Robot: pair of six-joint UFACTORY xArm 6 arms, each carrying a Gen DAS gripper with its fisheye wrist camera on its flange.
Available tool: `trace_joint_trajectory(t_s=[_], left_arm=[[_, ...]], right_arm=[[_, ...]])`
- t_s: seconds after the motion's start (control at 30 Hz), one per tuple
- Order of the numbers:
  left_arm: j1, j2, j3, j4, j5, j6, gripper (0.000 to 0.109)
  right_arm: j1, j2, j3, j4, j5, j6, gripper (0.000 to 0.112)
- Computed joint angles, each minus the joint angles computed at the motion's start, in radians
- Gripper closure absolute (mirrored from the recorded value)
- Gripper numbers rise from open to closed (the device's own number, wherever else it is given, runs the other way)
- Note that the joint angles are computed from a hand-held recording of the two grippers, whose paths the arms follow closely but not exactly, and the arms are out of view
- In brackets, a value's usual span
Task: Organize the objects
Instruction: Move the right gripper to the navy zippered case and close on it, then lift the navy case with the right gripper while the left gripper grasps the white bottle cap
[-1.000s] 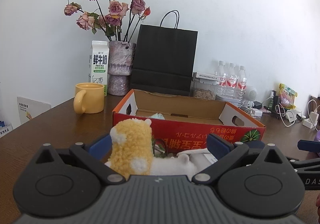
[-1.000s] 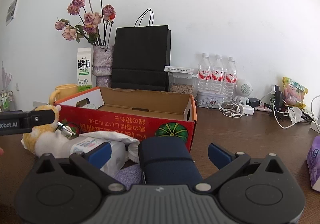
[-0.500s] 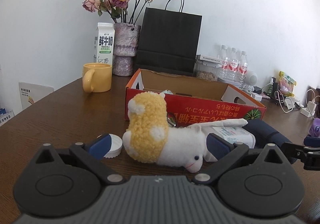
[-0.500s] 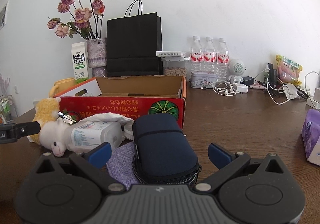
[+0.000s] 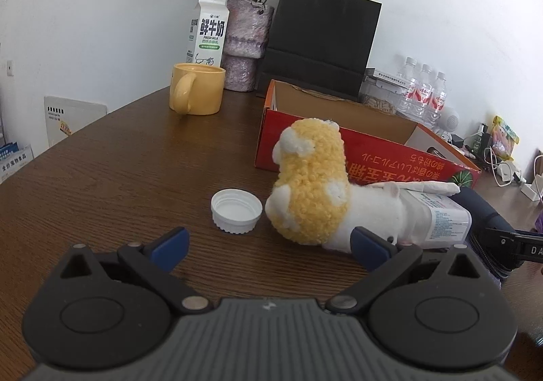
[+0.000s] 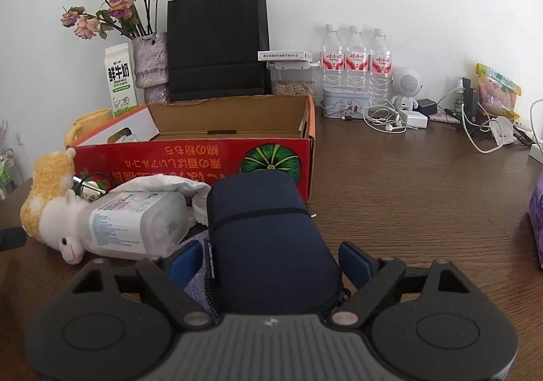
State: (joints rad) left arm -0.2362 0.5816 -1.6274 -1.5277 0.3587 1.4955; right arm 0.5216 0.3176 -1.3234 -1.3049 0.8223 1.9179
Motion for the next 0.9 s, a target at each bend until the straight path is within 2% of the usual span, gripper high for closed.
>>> trace_joint_trajectory(t_s=[0.2, 0.4, 0.53, 0.77, 0.9], left_arm=[[0.001, 0.005, -0.002, 0.050, 0.009, -0.046, 0.006], [0.002, 0.003, 0.002, 0.069, 0.013, -0.071, 0.006], [0.003, 0.007, -0.002, 0.080, 0.009, -0.090, 0.006], [0.001, 0.010, -0.005, 0.089, -0.002, -0.107, 0.006], [0.001, 0.009, -0.004, 0.068, -0.026, -0.090, 0.006]], right_arm=[[-0.052, 0.034, -0.050, 0.015, -0.082, -0.034, 0.039], [-0.050, 0.014, -0.012, -0.078, -0.091, 0.086, 0.048], [-0.012, 0.010, -0.005, -0.121, -0.010, 0.120, 0.049], [0.080, -0.008, 0.026, -0.231, 0.204, 0.207, 0.049], [0.096, -0.015, 0.037, -0.240, 0.240, 0.219, 0.049]])
